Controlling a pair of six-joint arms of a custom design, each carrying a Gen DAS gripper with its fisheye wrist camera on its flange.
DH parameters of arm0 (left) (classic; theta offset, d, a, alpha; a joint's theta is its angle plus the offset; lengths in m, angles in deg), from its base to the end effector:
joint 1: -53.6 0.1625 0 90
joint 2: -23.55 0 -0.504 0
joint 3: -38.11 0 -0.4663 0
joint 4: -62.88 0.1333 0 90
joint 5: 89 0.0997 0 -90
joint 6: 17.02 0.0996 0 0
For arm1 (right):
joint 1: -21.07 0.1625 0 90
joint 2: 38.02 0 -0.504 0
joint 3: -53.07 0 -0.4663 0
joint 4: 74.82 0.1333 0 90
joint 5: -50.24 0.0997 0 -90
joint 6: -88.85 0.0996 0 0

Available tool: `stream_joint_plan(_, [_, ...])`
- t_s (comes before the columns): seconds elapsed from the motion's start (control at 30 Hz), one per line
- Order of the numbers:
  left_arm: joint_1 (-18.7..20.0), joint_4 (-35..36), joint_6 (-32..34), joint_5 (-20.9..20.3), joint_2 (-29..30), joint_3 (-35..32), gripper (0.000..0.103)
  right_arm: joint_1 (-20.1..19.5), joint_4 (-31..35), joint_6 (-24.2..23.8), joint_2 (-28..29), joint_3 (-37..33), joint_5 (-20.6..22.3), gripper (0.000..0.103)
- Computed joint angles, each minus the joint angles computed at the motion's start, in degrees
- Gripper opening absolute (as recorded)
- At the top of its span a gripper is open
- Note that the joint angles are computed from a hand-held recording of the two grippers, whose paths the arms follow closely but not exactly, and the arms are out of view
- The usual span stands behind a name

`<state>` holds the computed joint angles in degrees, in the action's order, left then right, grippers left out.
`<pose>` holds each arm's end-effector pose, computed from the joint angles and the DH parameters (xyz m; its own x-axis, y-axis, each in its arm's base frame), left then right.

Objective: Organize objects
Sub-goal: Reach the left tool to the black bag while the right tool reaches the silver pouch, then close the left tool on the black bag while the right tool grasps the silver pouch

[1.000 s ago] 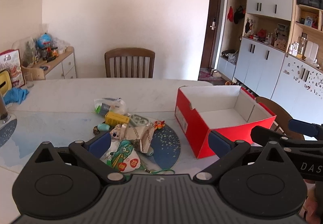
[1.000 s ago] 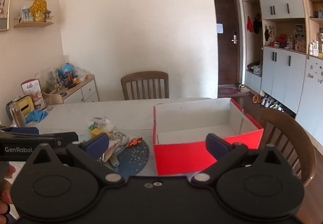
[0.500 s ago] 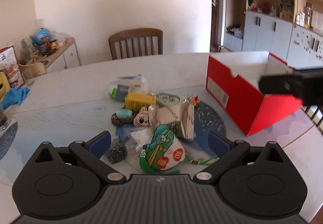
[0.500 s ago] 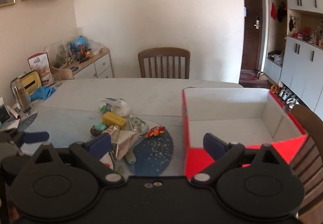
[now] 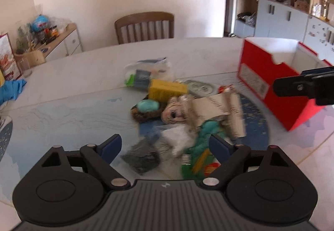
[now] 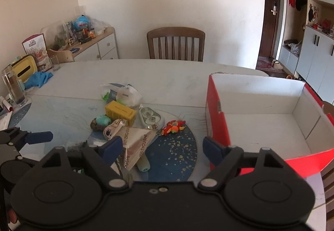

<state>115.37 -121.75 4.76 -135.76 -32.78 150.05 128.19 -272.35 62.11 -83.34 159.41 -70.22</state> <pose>-0.1374 -0.6821 0.2036 -0.6491 0.2211 -0.7279 0.6551 0.6488 -0.3872 0.2885 -0.6553 0.1262 -0.7412 -0.2087 0.6380 -0.6003 0.6314 -0.4909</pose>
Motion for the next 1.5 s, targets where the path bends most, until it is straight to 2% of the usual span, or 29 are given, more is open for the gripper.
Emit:
stream_joint_plan(0.1, [1.6, 3.6, -1.9, -0.2, -0.1, -1.8, 0.081, -0.1, 1.1, -0.2, 1.1, -1.6, -0.3, 0.081])
stream_joint_plan(0.27, [3.9, 8.4, -5.0, -1.5, -0.2, -3.7, 0.081, -0.3, 4.7, 1.5, 3.2, -5.0, -1.2, 0.077])
stream_joint_plan(0.4, [5.3, 12.3, -7.2, -2.8, -0.3, -4.9, 0.074, -0.9, 10.5, 5.8, 4.1, -7.4, -1.1, 0.077])
stream_joint_plan(0.6, [6.6, 16.1, -8.2, -5.8, -0.4, -6.4, 0.074, -1.7, 17.3, 11.8, 5.3, -10.3, 0.3, 0.08])
stream_joint_plan(0.73, [7.1, 17.2, -8.2, -7.1, -0.3, -7.0, 0.064, -2.1, 21.7, 14.8, 6.0, -11.9, 1.0, 0.08])
stream_joint_plan(0.8, [7.2, 17.0, -7.6, -7.5, -0.4, -6.9, 0.062, -2.1, 23.3, 15.5, 6.3, -12.4, 1.0, 0.079])
stream_joint_plan(0.9, [7.3, 17.3, -7.5, -8.4, -0.7, -6.8, 0.057, -2.2, 25.2, 16.5, 6.4, -13.1, 2.0, 0.072])
stream_joint_plan(0.97, [7.4, 16.9, -7.1, -8.8, -0.7, -6.7, 0.052, -2.2, 26.1, 17.0, 6.2, -13.2, 2.8, 0.059])
stream_joint_plan(1.13, [7.1, 15.6, -6.2, -8.2, -0.6, -6.6, 0.036, -1.9, 26.7, 17.5, 5.9, -13.2, 3.5, 0.041])
stream_joint_plan(1.3, [6.6, 14.9, -5.0, -6.9, -0.4, -6.7, 0.032, -1.6, 25.1, 15.7, 5.4, -12.6, 3.7, 0.031])
stream_joint_plan(1.5, [5.2, 12.2, -4.1, -5.1, -0.8, -5.9, 0.031, -1.7, 22.5, 14.3, 3.2, -10.6, 5.8, 0.028])
